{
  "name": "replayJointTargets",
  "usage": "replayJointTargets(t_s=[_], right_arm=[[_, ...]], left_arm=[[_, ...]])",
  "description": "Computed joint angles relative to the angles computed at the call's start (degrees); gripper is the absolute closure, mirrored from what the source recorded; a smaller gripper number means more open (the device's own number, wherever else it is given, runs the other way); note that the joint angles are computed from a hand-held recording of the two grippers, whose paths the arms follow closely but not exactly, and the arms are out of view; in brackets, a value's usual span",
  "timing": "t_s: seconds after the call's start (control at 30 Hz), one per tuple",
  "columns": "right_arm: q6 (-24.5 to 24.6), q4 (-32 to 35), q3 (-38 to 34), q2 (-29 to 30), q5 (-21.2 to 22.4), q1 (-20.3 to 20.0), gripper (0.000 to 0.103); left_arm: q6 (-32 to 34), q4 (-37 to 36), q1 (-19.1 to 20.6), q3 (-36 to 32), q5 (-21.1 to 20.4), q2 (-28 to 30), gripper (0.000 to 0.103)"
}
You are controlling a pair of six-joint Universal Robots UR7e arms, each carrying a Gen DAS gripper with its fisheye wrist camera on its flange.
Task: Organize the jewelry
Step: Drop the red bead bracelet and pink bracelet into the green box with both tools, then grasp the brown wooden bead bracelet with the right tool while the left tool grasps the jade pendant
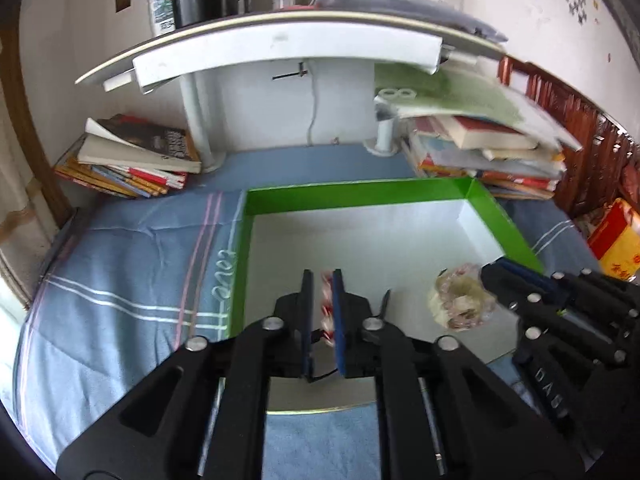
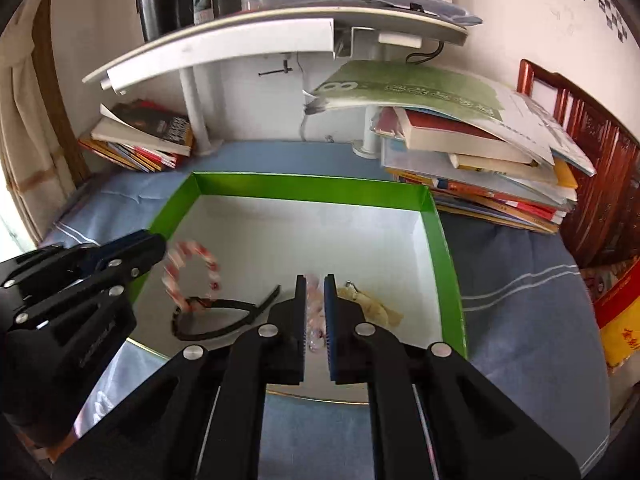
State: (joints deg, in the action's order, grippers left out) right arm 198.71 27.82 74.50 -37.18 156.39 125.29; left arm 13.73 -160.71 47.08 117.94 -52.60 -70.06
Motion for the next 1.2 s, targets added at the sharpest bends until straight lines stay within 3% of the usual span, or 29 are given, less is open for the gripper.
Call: replayJointTargets(t_s=[0.03, 0.07, 0.1, 0.2, 0.3, 0.37, 0.47, 0.6, 0.7, 0.8, 0.93, 1.07, 1.2], right_arm=[[0.1, -0.9, 1.4, -0.9, -0.3, 0.5, 0.071], [0.2, -2.2, 3.1, -1.9, -0.2, 1.2, 0.067], [1.2, -2.9, 5.3, -2.7, 0.7, 2.5, 0.065], [6.2, -0.4, 9.0, -2.9, 0.7, 4.7, 0.065], [11.1, 0.3, 13.1, -2.8, -4.1, 5.2, 0.065], [12.2, 0.8, 13.3, -1.6, -5.7, 5.1, 0.065], [19.5, 4.5, 14.0, 0.3, -4.9, 5.1, 0.065], [25.8, 2.1, 18.7, -1.5, -8.1, 4.9, 0.065], [22.6, 2.1, 16.8, 0.3, -10.0, 5.9, 0.063], [16.4, 0.8, 13.7, 2.1, -12.8, 6.3, 0.063], [12.0, 2.0, 8.9, 6.0, -13.4, 6.9, 0.063], [10.9, 2.4, 7.1, 7.2, -15.5, 5.1, 0.065], [10.1, 0.6, 8.3, 6.3, -16.8, 4.7, 0.077]], left_arm=[[0.3, -0.2, -0.2, 0.7, 0.6, -0.6, 0.071], [1.0, -1.1, -0.6, 2.0, 1.7, -1.7, 0.064], [1.7, -2.1, -1.1, 4.0, 3.2, -3.6, 0.063], [-0.2, -0.1, -1.5, 8.7, 7.0, -9.9, 0.053], [-5.5, 4.8, 0.0, 13.0, 8.7, -16.4, 0.048], [-8.8, 8.7, 1.7, 14.8, 7.5, -19.8, 0.047], [-11.7, 12.4, 3.5, 16.3, 6.7, -22.7, 0.044], [-10.7, 11.8, 4.3, 18.2, 5.3, -25.2, 0.037], [-10.8, 11.2, 4.4, 18.6, 5.4, -24.0, 0.037], [-11.0, 11.3, 4.1, 19.1, 4.7, -23.4, 0.037], [-11.3, 11.4, 3.6, 20.0, 5.1, -23.3, 0.035], [-10.9, 11.4, 3.7, 20.1, 4.9, -23.4, 0.032], [-10.6, 11.3, 4.1, 20.0, 4.3, -23.6, 0.029]])
